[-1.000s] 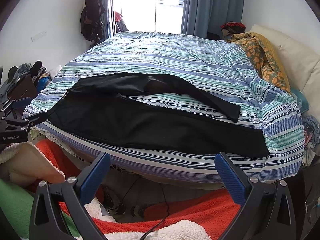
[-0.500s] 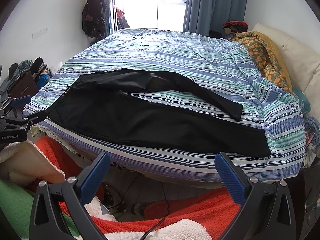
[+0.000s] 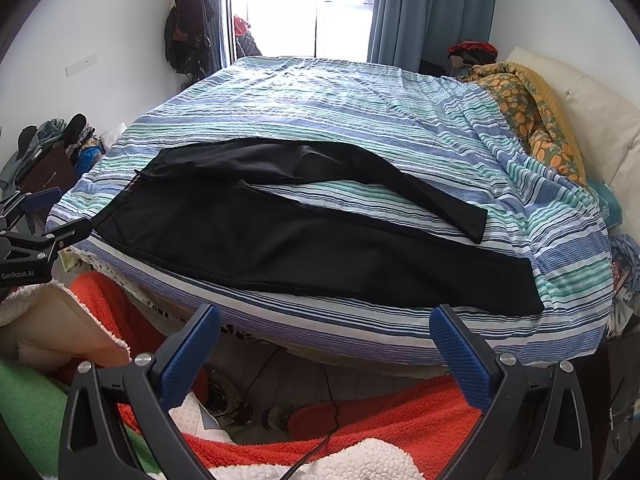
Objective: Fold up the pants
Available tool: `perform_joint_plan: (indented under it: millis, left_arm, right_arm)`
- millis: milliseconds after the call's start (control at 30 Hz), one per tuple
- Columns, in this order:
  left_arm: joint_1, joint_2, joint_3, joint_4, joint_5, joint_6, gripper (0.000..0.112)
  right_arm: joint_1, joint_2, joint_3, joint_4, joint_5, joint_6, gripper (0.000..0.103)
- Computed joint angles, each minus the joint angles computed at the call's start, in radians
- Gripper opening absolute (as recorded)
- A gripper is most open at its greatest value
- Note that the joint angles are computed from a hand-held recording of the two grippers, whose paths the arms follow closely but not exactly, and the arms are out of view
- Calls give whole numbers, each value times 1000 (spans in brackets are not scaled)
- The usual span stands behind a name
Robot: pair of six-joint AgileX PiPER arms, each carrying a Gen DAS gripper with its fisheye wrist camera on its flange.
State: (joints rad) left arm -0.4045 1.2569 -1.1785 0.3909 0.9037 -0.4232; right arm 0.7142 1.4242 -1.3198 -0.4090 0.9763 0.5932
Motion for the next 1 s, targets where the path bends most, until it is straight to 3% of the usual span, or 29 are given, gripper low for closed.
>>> perform_joint_plan:
  millis: [1000]
  left_arm:
    - [20, 17, 7, -22, -10, 15, 102]
  right_arm:
    - [-10, 30, -7, 16, -6, -30, 103]
